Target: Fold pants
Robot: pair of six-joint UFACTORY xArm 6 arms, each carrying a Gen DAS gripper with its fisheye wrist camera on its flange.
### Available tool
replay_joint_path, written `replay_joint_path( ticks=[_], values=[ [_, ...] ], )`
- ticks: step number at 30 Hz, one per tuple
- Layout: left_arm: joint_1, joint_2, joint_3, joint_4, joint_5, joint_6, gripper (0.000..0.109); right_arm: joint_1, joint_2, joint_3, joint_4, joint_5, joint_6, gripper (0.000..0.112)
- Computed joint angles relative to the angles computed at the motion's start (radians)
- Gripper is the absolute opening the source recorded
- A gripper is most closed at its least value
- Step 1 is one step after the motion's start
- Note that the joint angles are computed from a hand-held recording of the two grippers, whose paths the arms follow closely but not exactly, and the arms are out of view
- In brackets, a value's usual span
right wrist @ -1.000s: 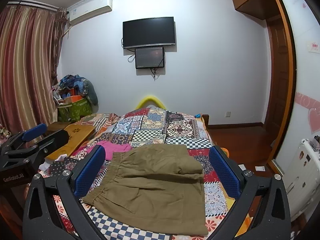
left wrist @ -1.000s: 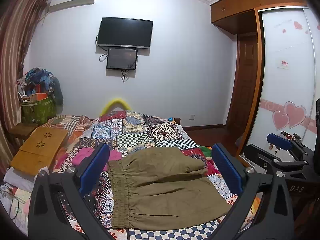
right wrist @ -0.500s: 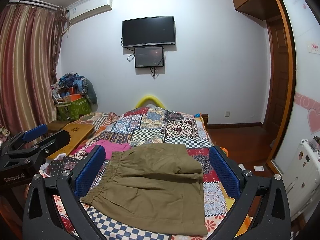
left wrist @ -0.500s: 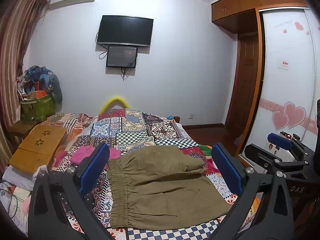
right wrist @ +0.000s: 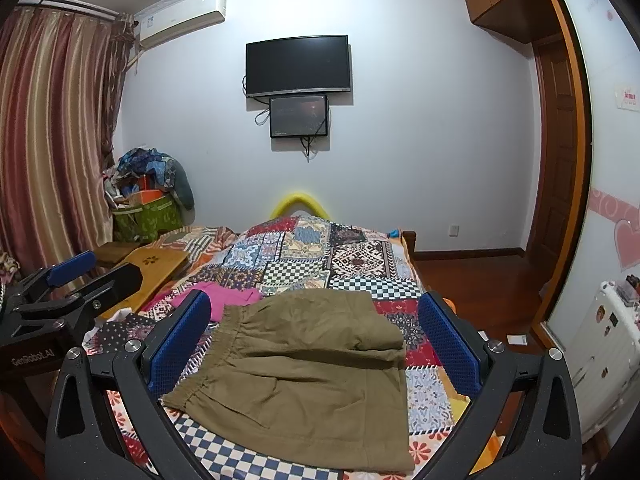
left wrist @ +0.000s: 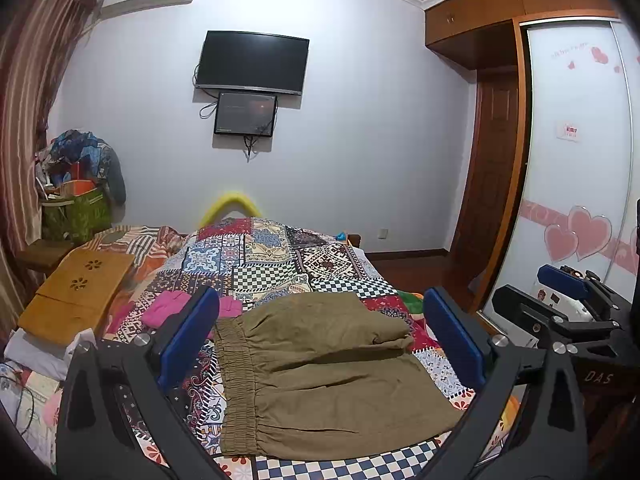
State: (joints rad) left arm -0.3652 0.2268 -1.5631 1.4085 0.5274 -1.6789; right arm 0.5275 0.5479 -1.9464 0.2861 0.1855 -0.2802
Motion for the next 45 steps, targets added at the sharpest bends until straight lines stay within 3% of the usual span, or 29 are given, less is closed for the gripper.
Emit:
replay_joint_path(
  ticks=[36,41,45],
  values=[
    [-0.005,0.024,-0.027,-0.022,0.04,0.028,0.103,-0.006,0.032,-0.045,-0.03,0.029,0.021,0.103],
    [0.029,0.067,-0.056,-0.092,0.034,0.104,0.103,-0.04,0.093,-0.103,-0.264,0.057,0.204,0.103],
    [0.068,0.131,-0.101,-0.204,0.039,0.211,0.103,-0.07,0.196,-0.249,-0.311,0.171,0.246,0.103]
  ],
)
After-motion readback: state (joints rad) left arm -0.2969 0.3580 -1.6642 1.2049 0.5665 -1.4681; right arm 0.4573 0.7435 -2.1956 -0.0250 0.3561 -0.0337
